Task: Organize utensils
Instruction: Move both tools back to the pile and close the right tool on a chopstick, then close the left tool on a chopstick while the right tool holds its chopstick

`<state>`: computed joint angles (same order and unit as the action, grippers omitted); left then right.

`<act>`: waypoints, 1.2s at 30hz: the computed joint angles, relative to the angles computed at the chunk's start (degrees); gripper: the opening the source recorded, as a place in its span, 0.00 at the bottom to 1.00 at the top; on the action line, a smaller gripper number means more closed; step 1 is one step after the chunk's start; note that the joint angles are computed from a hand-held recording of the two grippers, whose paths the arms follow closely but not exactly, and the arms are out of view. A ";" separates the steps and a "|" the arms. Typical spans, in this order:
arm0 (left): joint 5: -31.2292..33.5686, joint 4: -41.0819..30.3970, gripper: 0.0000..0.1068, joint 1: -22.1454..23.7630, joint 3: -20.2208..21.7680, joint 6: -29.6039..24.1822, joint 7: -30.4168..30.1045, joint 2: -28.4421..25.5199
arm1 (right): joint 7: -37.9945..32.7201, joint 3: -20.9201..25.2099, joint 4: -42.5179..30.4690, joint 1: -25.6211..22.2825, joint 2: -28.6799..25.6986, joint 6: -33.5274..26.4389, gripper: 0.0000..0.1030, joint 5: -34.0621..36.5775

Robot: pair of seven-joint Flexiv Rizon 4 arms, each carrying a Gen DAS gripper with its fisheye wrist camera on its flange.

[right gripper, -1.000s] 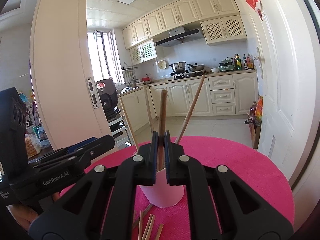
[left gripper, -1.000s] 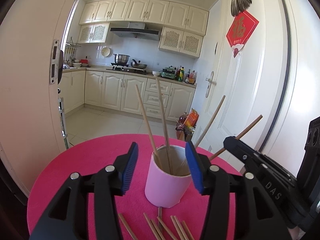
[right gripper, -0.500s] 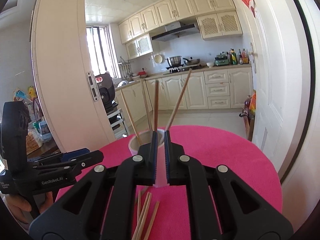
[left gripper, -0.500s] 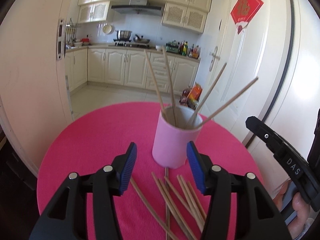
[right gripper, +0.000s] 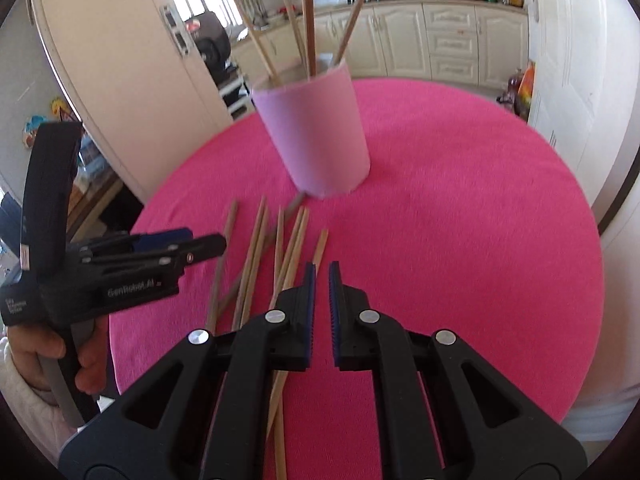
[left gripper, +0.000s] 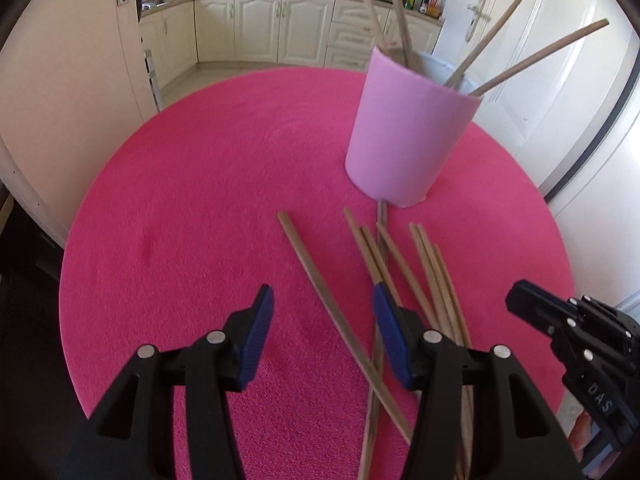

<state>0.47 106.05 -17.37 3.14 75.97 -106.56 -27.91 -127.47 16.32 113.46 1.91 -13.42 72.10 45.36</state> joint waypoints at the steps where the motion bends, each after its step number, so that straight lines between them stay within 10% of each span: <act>1: 0.20 -0.21 0.48 -0.25 0.25 -0.90 -0.05 -0.06 | 0.42 -0.06 -0.02 -0.21 0.18 -1.23 0.07 -0.07; 36: 4.62 -4.17 0.06 -0.34 0.59 -7.04 -5.09 -1.65 | 16.88 -0.93 1.82 4.30 -2.38 -5.67 0.07 -19.98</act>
